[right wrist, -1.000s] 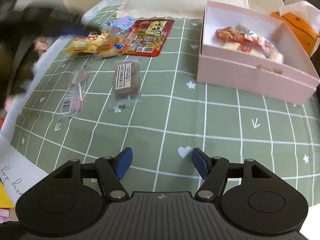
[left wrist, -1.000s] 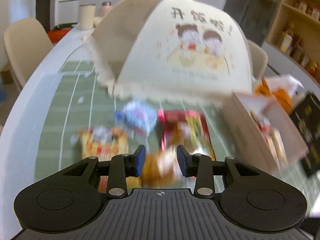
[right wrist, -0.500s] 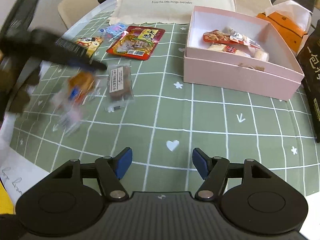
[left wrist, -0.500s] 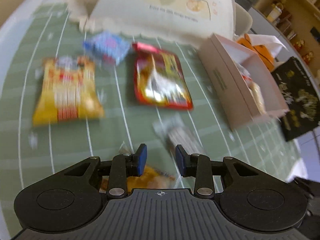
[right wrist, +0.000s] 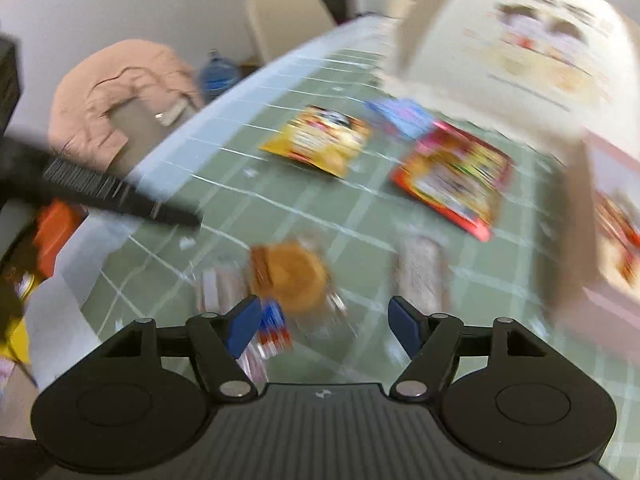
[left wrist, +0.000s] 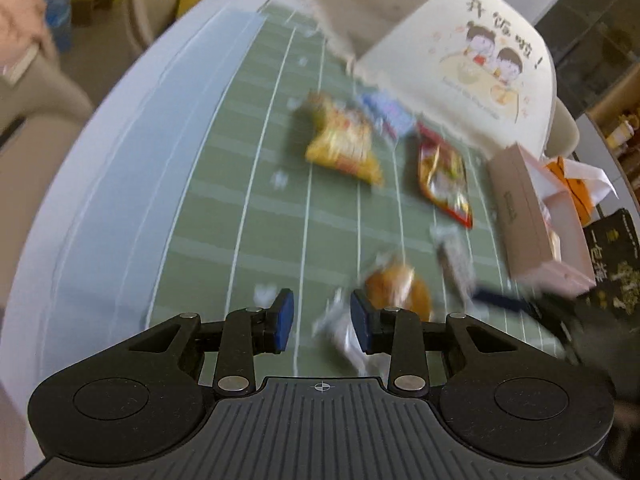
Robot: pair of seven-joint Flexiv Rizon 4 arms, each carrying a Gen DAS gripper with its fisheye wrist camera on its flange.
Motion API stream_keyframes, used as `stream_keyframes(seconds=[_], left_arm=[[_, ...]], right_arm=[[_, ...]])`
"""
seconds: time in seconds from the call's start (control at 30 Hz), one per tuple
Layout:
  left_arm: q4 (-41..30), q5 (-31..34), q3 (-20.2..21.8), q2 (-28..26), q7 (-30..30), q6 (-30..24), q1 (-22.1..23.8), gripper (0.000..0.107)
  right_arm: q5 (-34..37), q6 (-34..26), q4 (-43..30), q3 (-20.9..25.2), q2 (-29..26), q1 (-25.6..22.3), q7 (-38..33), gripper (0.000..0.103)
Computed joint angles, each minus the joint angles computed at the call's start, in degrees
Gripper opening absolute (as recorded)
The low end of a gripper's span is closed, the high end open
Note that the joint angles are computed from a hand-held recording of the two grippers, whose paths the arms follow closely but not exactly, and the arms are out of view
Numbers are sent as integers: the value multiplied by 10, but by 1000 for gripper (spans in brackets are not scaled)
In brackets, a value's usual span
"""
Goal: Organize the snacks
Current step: 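Grasp the clear biscuit packet with the left gripper while the right grasps the wrapped bun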
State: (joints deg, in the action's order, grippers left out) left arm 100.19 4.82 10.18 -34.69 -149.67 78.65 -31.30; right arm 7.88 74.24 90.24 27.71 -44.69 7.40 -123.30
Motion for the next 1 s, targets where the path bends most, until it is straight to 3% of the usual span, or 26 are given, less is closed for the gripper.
stream_keyframes(seconds=[0.1, 0.17, 0.23, 0.33, 0.47, 0.53, 0.63, 0.73, 0.83, 1.0], left_arm=[[33, -20, -37, 6, 11, 25, 18, 36], [40, -35, -53, 0, 23, 41, 24, 36], [32, -46, -53, -9, 33, 41, 21, 36], [-1, -46, -34, -28, 51, 26, 6, 36], [-94, -14, -10, -71, 98, -49, -17, 36], [-147, -1, -22, -95, 135, -91, -14, 38], [-218, 35, -15, -124, 175, -149, -26, 47], [-276, 65, -16, -145, 205, -205, -35, 47], [-299, 78, -26, -155, 218, -226, -32, 53], [-305, 78, -34, -159, 200, -221, -25, 53]], right_arm=[[-5, -41, -47, 6, -32, 11, 0, 71], [-1, -54, -58, -5, -37, 24, 11, 65], [5, -53, -46, -11, -25, 26, 16, 56], [19, -36, 2, -28, 8, 19, 30, 55], [14, 22, 95, -85, 63, 29, 96, 55], [1, 60, 141, -124, 87, 41, 141, 55], [-22, 103, 192, -192, 109, 72, 211, 56], [-44, 113, 212, -242, 111, 94, 266, 61], [-54, 109, 211, -220, 107, 65, 282, 66], [-93, 142, 226, -218, 100, 57, 299, 79]])
